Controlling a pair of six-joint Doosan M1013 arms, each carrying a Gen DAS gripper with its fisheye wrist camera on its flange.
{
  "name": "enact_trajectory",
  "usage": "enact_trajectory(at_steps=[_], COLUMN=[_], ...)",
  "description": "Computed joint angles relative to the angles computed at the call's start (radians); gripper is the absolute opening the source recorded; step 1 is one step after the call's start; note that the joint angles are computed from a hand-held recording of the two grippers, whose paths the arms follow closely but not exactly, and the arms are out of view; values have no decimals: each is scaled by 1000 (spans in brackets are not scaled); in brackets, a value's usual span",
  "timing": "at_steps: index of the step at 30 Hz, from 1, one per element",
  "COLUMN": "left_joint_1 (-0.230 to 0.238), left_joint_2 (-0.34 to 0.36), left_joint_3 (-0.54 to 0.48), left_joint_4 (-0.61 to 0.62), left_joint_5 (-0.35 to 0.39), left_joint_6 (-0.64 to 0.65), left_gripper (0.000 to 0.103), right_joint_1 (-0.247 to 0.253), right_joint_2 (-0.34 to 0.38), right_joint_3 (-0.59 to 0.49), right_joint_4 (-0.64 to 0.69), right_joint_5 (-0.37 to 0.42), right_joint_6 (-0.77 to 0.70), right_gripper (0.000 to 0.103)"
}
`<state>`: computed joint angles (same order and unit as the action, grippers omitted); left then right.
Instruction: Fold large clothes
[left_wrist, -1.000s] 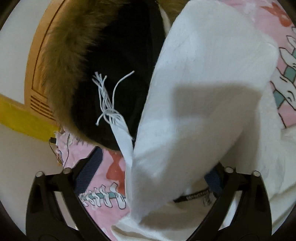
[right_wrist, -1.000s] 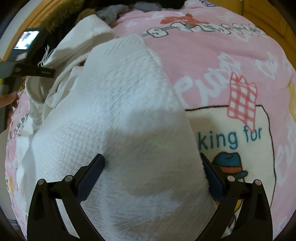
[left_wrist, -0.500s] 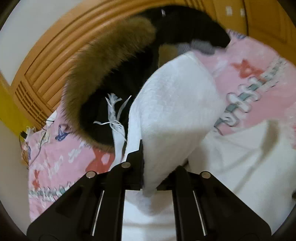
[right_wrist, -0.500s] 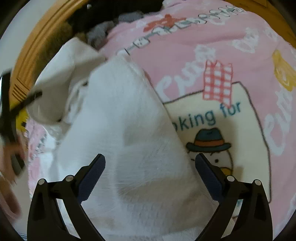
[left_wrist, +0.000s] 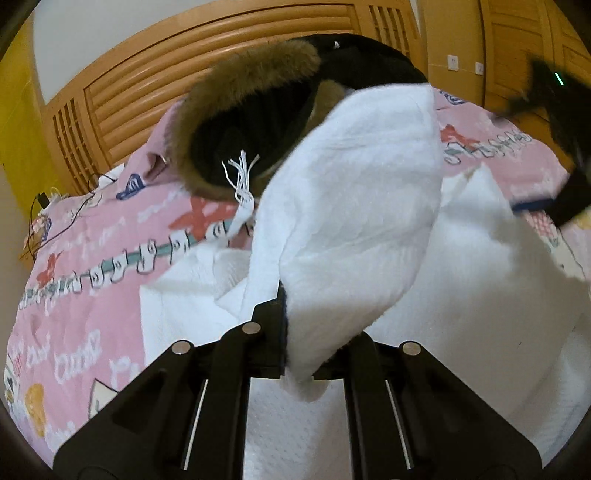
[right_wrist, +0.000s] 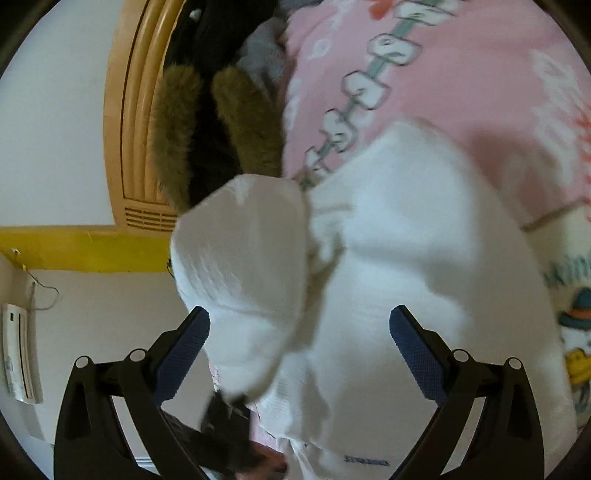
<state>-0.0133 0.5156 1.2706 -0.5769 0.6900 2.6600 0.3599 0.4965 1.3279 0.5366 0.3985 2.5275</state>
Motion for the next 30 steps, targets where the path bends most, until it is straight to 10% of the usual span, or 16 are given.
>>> enact_trajectory(at_steps=[6, 10, 15, 17, 18, 19, 25, 30], left_joint_1=[-6, -9, -11, -13, -13, -13, -2, 37], left_joint_2=[-9, -18, -22, -21, -22, -20, 4, 35], left_joint_3=[44, 66, 88, 93, 96, 94, 24, -101], left_joint_4=[-44, -86, -97, -91, -85, -82, -18, -101], left_joint_5=[-63, -88, -111, -115, -116, -108, 23, 275], left_joint_6=[30, 64, 102, 114, 110, 101, -120, -534], left_gripper=[7, 7, 7, 7, 8, 9, 10, 10], right_joint_1=[12, 13, -7, -12, -12, -13, -4, 1], right_joint_2=[93, 263, 376, 415, 439, 465, 389, 359], right_joint_3=[-271, -625, -806, -868, -910, -959, -853, -871], right_joint_4=[-138, -268, -245, -231, -220, -198, -206, -230], right_joint_5=[240, 662, 794, 855, 910, 969, 850, 706], right_joint_6=[-41, 23, 80, 96, 96, 98, 23, -25], right_gripper=[95, 95, 95, 73, 28, 13, 11, 10])
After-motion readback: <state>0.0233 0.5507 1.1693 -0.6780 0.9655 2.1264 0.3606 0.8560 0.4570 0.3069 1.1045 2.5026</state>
